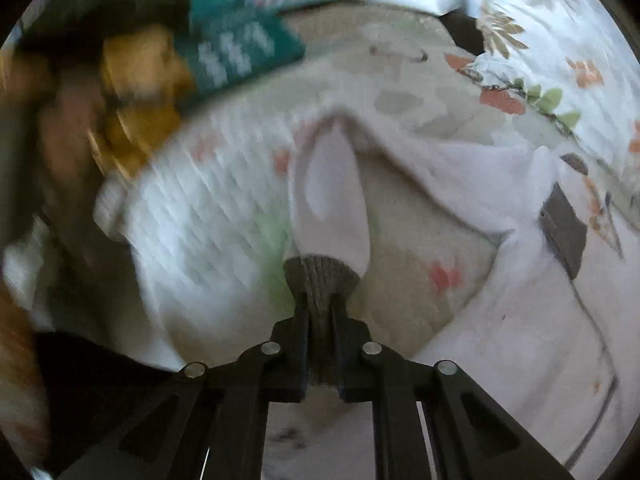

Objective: Fold small clothes

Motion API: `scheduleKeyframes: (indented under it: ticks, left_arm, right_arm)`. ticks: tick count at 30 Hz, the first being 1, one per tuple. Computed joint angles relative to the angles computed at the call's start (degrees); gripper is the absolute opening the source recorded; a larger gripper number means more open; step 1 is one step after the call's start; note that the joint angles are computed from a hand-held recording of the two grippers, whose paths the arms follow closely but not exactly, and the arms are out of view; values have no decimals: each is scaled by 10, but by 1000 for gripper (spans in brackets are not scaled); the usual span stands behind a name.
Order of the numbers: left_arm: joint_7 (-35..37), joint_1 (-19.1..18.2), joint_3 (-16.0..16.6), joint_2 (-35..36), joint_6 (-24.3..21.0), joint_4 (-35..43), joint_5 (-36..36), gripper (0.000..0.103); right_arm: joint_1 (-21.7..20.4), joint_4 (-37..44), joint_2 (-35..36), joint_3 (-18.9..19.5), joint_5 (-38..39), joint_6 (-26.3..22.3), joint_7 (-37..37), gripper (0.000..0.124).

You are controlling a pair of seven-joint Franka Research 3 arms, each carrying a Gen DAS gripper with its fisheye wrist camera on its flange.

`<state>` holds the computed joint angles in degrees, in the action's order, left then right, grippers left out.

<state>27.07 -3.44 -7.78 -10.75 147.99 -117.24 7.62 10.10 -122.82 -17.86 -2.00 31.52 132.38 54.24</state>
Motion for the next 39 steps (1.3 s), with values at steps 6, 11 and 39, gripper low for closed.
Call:
scheduleKeyframes:
  ticks: [6,11,39]
  left_arm:
    - [19,-9,-2,9,-4,12,-8,72]
    - [42,-22,-10,33,-12,37,-18,72]
    - [86,-107,-44,224,-115,286,29,74]
  right_arm:
    - [-11,92,-19,-54,110,-58,10,10]
    - [-71,141,-16,-95,121,-74,58,10]
    - [-74,239,241,1,-134,85,15,46]
